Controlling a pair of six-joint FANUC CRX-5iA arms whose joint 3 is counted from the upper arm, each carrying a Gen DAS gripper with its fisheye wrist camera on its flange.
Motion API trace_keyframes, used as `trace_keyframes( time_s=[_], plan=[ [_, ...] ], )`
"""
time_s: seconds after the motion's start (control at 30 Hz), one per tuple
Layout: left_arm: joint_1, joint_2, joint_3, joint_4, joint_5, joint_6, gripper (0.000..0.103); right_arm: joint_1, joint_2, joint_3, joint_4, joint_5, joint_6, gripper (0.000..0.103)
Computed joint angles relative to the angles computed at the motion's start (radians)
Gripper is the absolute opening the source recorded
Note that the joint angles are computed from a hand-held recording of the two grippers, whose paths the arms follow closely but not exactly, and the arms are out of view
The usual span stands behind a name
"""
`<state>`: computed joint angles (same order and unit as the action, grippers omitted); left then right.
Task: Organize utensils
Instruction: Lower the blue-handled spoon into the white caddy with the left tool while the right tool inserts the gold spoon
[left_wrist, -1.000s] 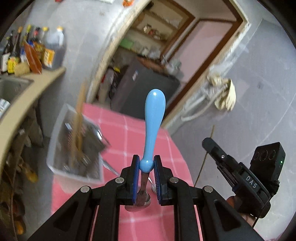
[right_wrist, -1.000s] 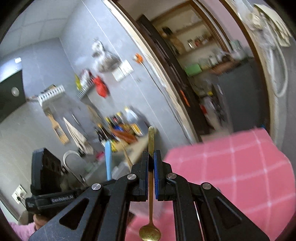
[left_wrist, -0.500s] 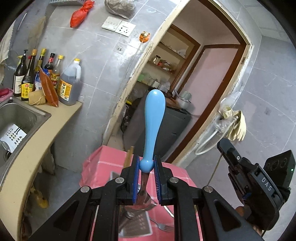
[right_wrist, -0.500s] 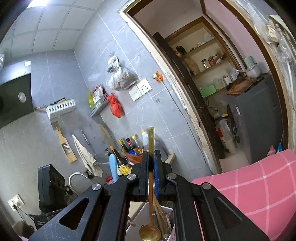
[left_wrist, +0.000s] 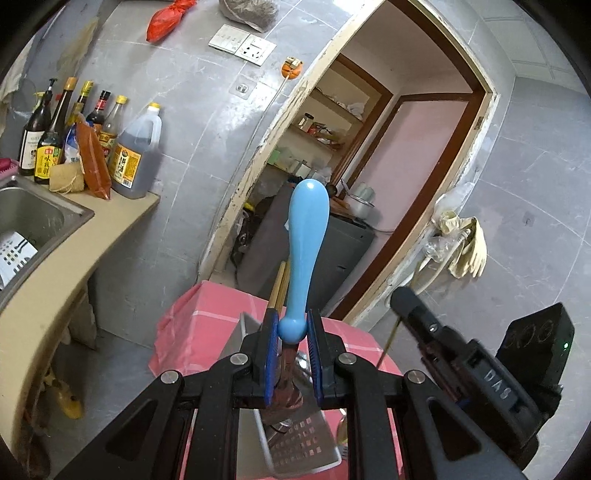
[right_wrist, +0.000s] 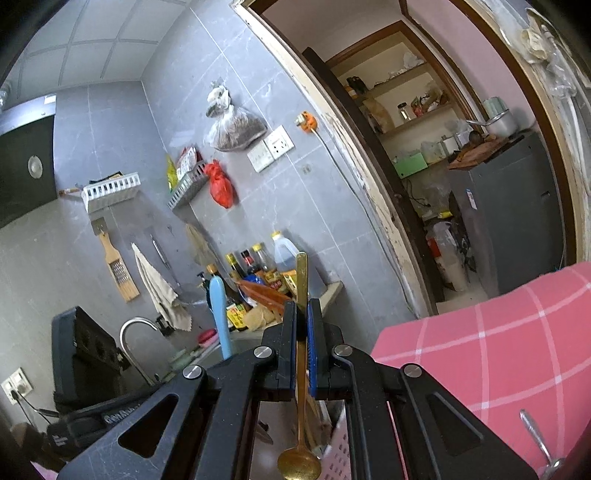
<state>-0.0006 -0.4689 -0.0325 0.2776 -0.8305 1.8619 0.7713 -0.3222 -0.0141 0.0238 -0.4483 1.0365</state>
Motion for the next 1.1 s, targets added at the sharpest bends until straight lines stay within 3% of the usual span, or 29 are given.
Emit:
trace_keyframes(
  time_s=[0.17,0.53,1.0,1.1],
  plan=[
    [0.005,-0.026,-0.067,0.048,0.044,-0.033,0.015,0.007,-0.009,-0.038,0.031,0.025,-0.023,0.005],
    [-0.009,-0.040,-0.073,0.021,0.036,-0.035,0.015,0.006,0.009,-0.008,0.014,0.059,0.008,0.003],
    [0.030,-0.033,-0.071,0.108,-0.019,-0.120,0.015,0.025,-0.006,0.001,0.036,-0.076,0.034,0.004],
    [0.049,-0.045,-0.085,0.151,-0.021,-0.140,0.019,0.014,-0.011,0.019,0.023,-0.109,0.045,0.014]
  ],
)
